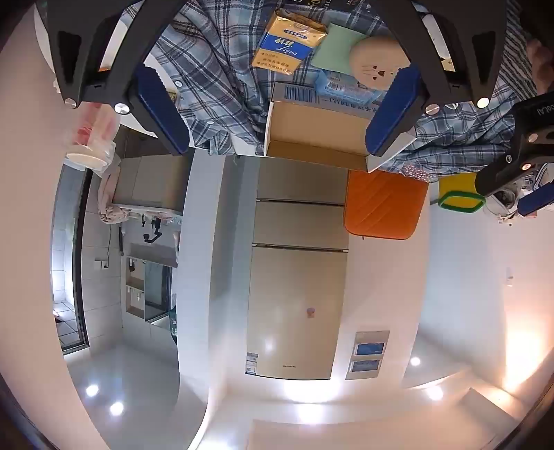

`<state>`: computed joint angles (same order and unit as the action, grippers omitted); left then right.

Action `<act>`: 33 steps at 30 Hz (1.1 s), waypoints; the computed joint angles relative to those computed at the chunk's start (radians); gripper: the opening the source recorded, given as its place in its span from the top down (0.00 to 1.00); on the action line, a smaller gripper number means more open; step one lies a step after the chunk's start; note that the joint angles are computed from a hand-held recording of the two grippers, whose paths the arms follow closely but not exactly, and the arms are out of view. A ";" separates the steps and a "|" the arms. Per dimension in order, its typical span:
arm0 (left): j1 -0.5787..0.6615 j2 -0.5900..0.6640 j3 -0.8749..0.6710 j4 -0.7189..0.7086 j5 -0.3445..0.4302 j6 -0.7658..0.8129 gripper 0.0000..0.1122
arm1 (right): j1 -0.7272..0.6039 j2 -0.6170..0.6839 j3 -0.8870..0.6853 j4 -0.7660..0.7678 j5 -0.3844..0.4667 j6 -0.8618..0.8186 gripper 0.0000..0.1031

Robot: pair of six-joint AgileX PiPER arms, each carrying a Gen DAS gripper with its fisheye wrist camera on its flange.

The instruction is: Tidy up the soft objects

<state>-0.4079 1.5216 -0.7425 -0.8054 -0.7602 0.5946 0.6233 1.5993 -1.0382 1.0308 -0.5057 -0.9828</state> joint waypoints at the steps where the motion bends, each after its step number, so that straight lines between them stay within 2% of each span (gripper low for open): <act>1: 0.002 0.003 0.000 0.008 -0.002 -0.010 0.08 | 0.000 0.000 -0.003 0.015 0.004 -0.014 0.00; 2: -0.005 0.007 0.012 0.027 -0.045 -0.019 0.08 | 0.001 0.000 -0.003 0.015 0.004 -0.013 0.00; 3: -0.008 0.005 0.014 0.023 -0.048 -0.019 0.08 | 0.000 0.000 -0.010 0.043 0.015 -0.037 0.00; 4: -0.005 0.006 0.008 0.015 -0.032 -0.008 0.08 | -0.003 0.002 -0.017 0.062 0.024 -0.055 0.00; 8: -0.026 0.018 0.000 -0.005 -0.051 0.007 0.08 | -0.006 -0.005 -0.005 0.037 0.021 -0.027 0.00; 11: -0.017 -0.002 0.004 0.019 -0.023 0.003 0.08 | -0.006 -0.003 -0.010 0.052 0.025 -0.046 0.00; 13: -0.033 0.002 0.009 0.006 -0.045 0.013 0.08 | -0.004 0.003 -0.018 0.065 0.027 -0.059 0.00; 18: -0.019 0.000 0.007 0.008 -0.037 0.008 0.08 | -0.006 0.013 -0.026 0.083 0.033 -0.078 0.00; 22: -0.024 -0.002 0.016 0.001 -0.058 0.004 0.08 | -0.006 0.014 -0.032 0.100 0.037 -0.095 0.00; 24: -0.025 0.003 0.015 0.004 -0.059 0.006 0.08 | 0.005 0.031 -0.047 0.153 0.002 -0.134 0.00; 26: -0.028 0.007 0.014 0.001 -0.066 0.011 0.08 | 0.034 0.049 -0.065 0.249 -0.095 -0.197 0.00; 33: -0.034 0.006 0.029 0.006 -0.105 -0.006 0.08 | 0.016 0.046 -0.074 0.254 -0.044 -0.209 0.00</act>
